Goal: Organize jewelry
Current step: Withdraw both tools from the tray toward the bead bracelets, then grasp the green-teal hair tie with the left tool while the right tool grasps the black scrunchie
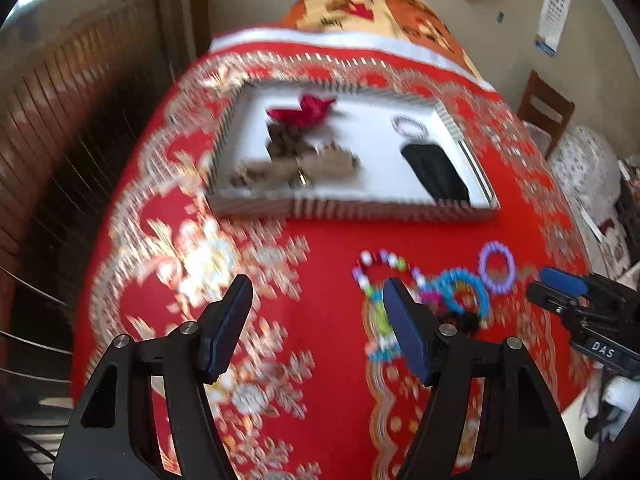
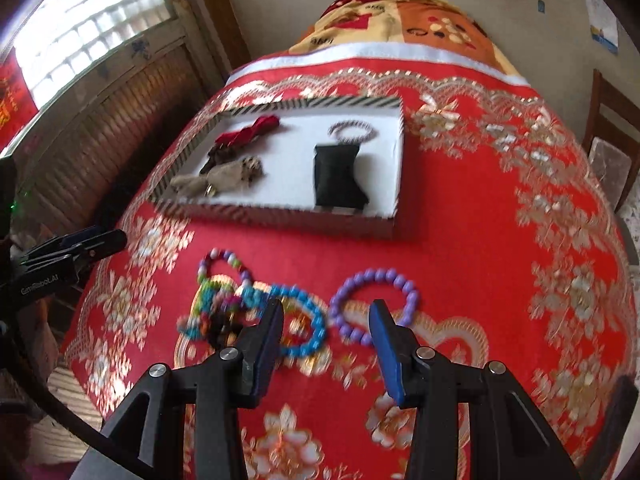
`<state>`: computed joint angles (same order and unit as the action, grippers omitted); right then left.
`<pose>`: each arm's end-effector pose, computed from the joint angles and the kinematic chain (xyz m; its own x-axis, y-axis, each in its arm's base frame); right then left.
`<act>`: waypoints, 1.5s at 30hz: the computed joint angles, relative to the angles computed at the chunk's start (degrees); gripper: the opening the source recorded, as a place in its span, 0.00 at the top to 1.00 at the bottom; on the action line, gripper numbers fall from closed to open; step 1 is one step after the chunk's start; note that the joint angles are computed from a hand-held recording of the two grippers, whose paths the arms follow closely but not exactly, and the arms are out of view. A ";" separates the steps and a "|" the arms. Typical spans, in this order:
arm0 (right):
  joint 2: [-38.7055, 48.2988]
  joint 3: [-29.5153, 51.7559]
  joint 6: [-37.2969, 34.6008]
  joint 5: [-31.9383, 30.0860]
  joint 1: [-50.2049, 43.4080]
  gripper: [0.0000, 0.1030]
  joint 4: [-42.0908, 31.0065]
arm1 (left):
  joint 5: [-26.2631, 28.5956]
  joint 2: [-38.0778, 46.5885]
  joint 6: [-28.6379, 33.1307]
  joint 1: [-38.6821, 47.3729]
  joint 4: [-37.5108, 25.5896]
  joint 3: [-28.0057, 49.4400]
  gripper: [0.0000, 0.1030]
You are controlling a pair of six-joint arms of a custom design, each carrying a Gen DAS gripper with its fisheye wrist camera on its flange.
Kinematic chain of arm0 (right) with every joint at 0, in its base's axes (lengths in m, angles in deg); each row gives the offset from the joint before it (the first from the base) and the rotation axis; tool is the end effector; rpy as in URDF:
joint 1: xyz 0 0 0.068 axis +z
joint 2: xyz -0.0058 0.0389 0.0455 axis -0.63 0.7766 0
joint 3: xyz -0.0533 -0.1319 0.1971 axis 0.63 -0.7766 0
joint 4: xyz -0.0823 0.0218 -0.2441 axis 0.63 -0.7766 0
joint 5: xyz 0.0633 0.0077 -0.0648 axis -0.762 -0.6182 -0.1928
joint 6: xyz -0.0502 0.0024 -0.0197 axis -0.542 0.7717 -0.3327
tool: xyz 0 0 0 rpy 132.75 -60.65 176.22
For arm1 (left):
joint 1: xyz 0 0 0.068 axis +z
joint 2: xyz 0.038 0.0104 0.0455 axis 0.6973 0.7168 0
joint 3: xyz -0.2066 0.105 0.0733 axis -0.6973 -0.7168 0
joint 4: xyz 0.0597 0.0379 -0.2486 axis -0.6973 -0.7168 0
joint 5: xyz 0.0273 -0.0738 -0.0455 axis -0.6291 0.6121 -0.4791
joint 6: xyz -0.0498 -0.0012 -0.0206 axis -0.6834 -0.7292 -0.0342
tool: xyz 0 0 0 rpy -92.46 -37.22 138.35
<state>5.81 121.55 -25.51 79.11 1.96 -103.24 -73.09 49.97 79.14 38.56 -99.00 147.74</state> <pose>0.1557 0.1279 0.2829 -0.8934 0.2802 -0.3511 0.2035 0.9493 0.2396 0.2259 -0.0313 0.2837 -0.8115 0.3031 -0.4995 0.4082 0.9058 -0.1135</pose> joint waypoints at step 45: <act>-4.06 -1.20 -12.68 -2.88 -6.36 0.92 7.02 | 6.64 6.85 1.40 -6.25 1.85 -3.46 0.90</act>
